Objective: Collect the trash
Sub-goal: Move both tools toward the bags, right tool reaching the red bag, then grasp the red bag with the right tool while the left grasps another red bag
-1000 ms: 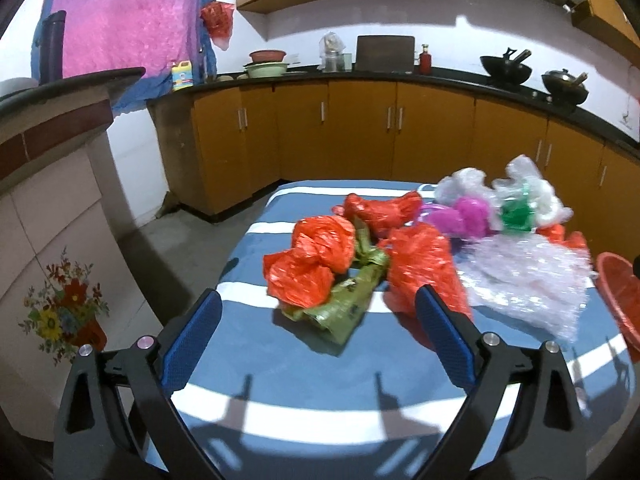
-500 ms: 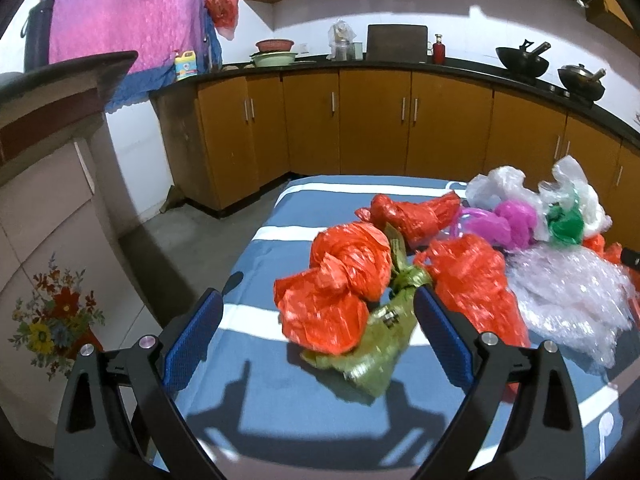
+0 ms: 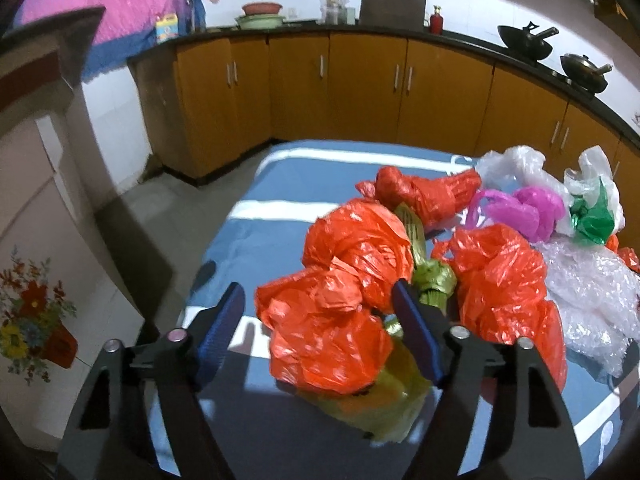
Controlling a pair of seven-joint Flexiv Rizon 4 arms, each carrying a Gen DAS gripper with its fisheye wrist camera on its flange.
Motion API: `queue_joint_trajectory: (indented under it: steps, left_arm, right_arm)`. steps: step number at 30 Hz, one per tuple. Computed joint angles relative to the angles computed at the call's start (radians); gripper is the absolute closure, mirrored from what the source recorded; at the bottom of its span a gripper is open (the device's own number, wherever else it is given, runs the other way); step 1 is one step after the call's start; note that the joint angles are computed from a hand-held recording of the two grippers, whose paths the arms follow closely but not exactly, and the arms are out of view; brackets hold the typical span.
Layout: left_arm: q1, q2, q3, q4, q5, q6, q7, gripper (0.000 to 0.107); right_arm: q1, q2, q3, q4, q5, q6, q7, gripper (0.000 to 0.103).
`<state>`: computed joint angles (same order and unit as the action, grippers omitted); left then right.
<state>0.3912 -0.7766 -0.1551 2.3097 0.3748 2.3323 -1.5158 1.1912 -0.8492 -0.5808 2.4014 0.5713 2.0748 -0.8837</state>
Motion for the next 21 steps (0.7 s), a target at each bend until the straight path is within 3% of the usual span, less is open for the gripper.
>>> queue_joint_trajectory:
  steps: [3, 7, 8, 13, 21]
  left_arm:
    - [0.038, -0.008, -0.028, -0.007, 0.039, -0.033, -0.004, 0.05]
    - [0.057, -0.011, -0.042, -0.008, 0.064, -0.047, 0.009, 0.083]
    - [0.065, -0.01, -0.048, -0.006, 0.072, -0.05, 0.011, 0.086]
    - [0.067, 0.002, -0.044, 0.005, 0.078, -0.026, 0.019, 0.097]
    - [0.08, 0.038, -0.043, 0.036, 0.108, 0.027, -0.007, 0.098]
  right_arm:
    - [0.008, -0.003, -0.002, 0.005, 0.006, 0.009, -0.005, 0.091]
    - [0.027, 0.0, -0.004, 0.016, 0.024, 0.021, -0.007, 0.092]
    - [0.032, 0.002, -0.004, 0.019, 0.029, 0.023, -0.007, 0.093]
    - [0.051, 0.016, -0.002, 0.04, 0.054, 0.048, -0.019, 0.093]
    - [0.08, 0.055, 0.006, 0.077, 0.109, 0.097, -0.053, 0.094]
